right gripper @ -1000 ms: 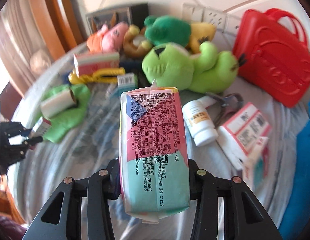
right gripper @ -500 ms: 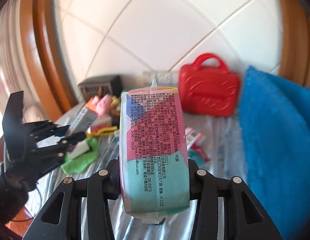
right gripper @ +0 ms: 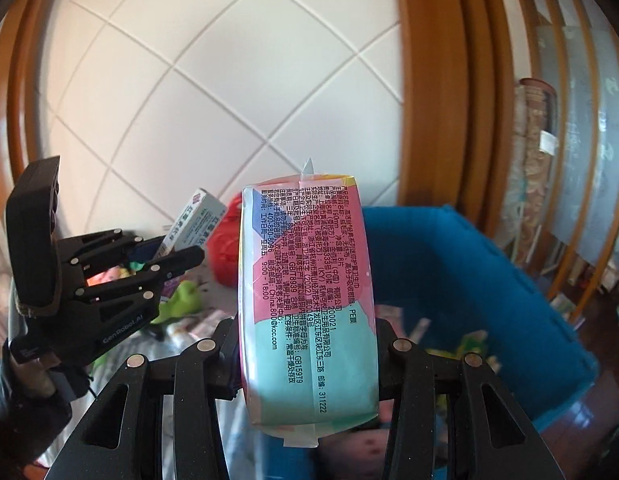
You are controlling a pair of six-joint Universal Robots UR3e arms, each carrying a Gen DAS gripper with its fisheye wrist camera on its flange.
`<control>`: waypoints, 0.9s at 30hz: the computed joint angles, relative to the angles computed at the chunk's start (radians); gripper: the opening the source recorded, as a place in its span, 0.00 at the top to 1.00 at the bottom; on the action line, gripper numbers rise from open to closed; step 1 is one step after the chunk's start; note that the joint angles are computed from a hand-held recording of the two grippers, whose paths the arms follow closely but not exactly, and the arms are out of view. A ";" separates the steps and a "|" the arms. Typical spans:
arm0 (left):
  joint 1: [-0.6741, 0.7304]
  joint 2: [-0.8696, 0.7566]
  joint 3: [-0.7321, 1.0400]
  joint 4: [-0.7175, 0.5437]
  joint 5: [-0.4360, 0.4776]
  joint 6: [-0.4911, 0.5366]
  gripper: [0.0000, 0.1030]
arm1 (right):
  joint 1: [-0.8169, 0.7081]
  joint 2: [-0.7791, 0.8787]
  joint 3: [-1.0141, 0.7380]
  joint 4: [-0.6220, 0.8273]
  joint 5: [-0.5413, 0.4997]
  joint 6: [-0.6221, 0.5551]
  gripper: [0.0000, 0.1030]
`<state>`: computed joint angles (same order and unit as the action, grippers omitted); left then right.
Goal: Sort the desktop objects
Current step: 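Carry the ointment box and pink-teal box into the blue crate and release, then return both grippers to the remaining items on the bed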
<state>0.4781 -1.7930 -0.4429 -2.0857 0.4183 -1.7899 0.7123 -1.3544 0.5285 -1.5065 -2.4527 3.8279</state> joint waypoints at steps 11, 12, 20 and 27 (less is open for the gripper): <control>-0.523 -0.096 0.055 0.722 0.496 -0.701 0.43 | -0.557 -0.574 0.533 -0.194 0.282 -0.267 0.18; -0.537 -0.055 -0.025 0.810 0.529 -0.736 0.28 | -0.597 -0.604 0.538 -0.200 0.304 -0.296 0.18; -0.529 0.072 -0.262 1.001 0.589 -0.806 0.14 | -0.445 -0.621 0.530 -0.194 0.159 -0.261 0.14; -0.462 0.261 -0.587 1.128 0.595 -0.810 0.14 | -0.181 -0.635 0.690 -0.166 -0.057 -0.056 0.10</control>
<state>0.0161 -1.5316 -1.0294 -0.9577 1.0130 -2.5996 0.5311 -1.9889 1.2184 -1.6726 -2.5096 3.7724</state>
